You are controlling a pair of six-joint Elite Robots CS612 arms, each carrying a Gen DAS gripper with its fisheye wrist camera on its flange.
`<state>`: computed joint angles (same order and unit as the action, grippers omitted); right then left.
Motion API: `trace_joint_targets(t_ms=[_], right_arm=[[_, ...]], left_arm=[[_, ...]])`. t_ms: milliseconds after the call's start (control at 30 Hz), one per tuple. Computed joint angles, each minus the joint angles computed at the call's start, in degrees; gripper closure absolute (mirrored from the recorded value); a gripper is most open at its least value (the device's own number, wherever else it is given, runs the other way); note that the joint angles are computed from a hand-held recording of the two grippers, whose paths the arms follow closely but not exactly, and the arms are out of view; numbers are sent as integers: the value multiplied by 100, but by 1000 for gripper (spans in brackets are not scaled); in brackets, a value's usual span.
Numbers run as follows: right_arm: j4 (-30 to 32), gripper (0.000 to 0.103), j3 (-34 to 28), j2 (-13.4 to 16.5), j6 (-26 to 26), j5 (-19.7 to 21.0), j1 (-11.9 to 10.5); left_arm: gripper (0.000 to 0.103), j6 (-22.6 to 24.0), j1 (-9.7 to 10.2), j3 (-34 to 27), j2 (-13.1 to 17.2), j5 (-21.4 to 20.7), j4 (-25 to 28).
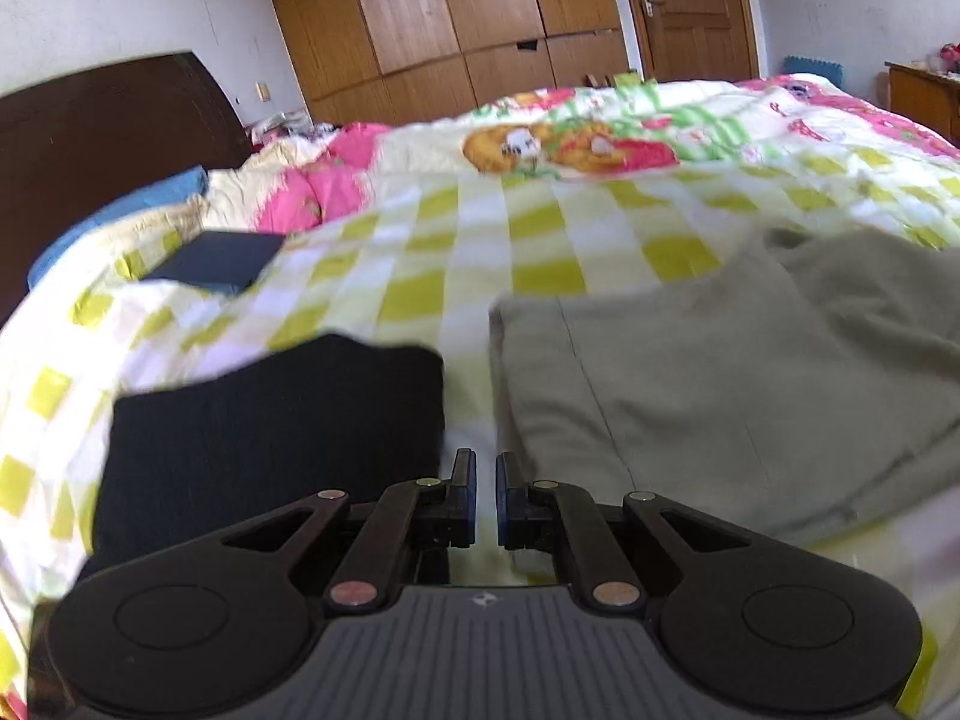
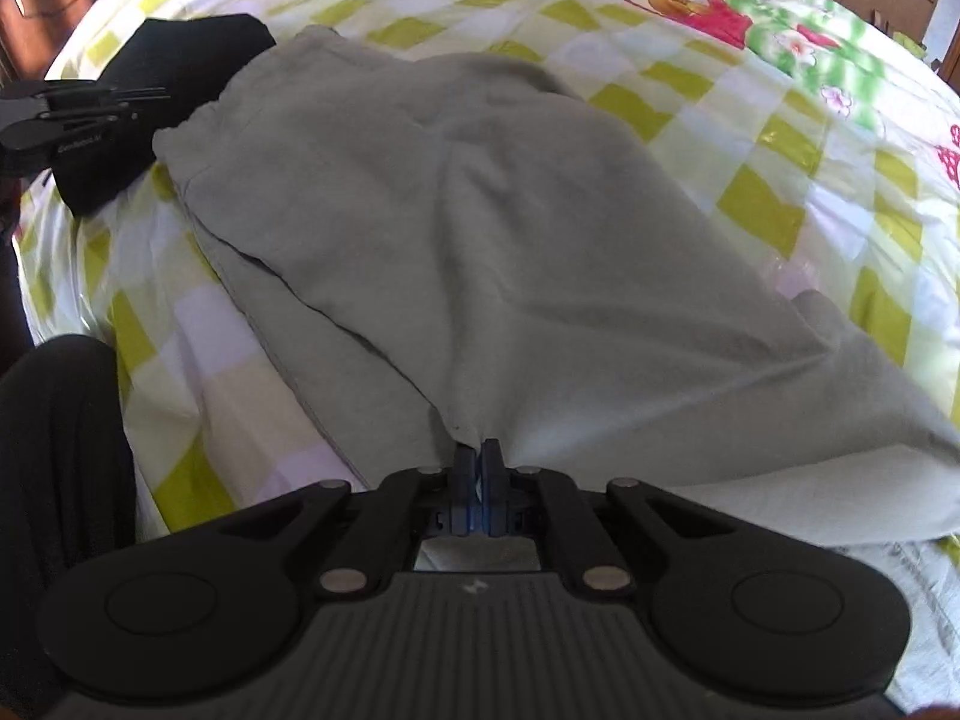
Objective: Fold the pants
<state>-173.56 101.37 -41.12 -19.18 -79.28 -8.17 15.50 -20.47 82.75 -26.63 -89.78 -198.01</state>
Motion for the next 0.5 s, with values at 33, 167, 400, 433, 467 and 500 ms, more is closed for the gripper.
trace_joint_targets(t_ms=[33,167,400,433,467,500], right_arm=[[10,98,-15,-7,-5,-24,11],[105,93,-59,-27,-240,-142,61],[-628,73,172,-87,-853,-733,314],[-783,73,212,-95,-968,-761,350],[-919,73,244,-102,-1078,-714,383],[-964,71,242,-98,-1164,-596,403]], left_arm=[[81,-4,11,48,-12,-22,-41],[75,-73,56,196,-88,-239,-118],[48,178,89,472,-188,-719,-235],[47,334,85,522,-199,-732,-315],[46,489,76,556,-203,-716,-399],[46,674,54,564,-189,-637,-491]])
